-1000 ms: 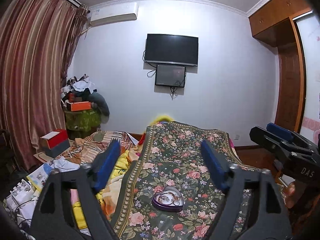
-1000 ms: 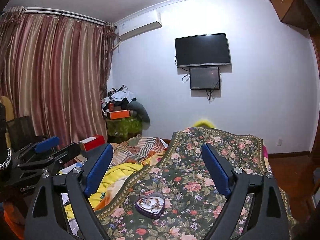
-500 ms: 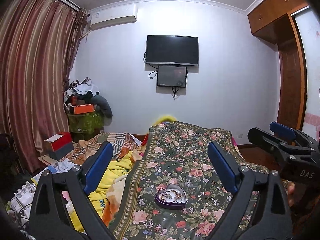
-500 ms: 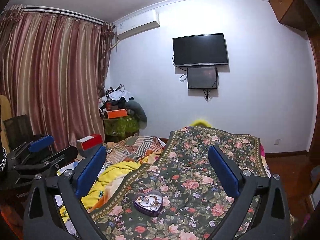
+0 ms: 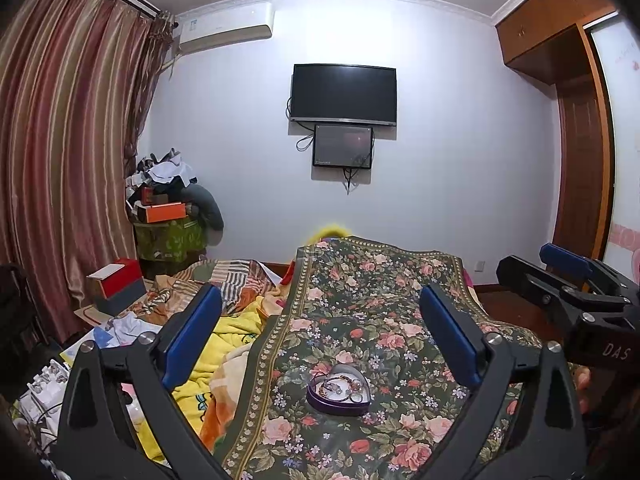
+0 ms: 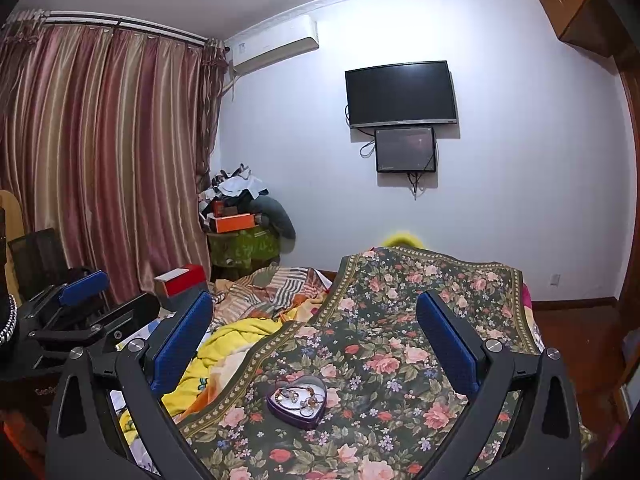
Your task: Organize jewelry
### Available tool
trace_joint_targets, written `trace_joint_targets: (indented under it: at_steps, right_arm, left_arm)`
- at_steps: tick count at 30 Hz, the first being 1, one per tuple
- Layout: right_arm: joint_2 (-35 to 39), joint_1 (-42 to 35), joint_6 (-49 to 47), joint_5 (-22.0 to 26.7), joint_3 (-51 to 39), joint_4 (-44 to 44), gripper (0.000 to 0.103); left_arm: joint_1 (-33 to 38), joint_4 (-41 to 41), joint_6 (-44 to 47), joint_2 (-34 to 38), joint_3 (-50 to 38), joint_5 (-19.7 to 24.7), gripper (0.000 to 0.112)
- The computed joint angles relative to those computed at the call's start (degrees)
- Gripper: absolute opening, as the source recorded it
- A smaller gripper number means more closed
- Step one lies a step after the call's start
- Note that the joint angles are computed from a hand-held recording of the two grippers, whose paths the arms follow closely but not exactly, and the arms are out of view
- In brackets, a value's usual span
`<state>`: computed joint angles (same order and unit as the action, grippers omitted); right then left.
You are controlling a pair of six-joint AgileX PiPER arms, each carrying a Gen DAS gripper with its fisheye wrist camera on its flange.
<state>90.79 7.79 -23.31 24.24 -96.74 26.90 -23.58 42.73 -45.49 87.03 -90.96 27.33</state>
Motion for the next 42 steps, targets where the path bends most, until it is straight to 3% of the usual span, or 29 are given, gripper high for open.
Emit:
trace_joint_targets:
  at_steps: [25, 42]
  right_arm:
    - [0.2, -0.1, 1.2, 1.1, -0.4, -1.2, 0.101]
    - [0.7, -0.7, 1.8, 2.3, -1.3, -1.4, 0.101]
  left_arm:
    - [0.5, -0.2, -1.1, 0.8, -0.5, 0.3, 0.103]
    - [1.6, -9.1, 6.9, 1.9, -2.2, -0.4, 0.103]
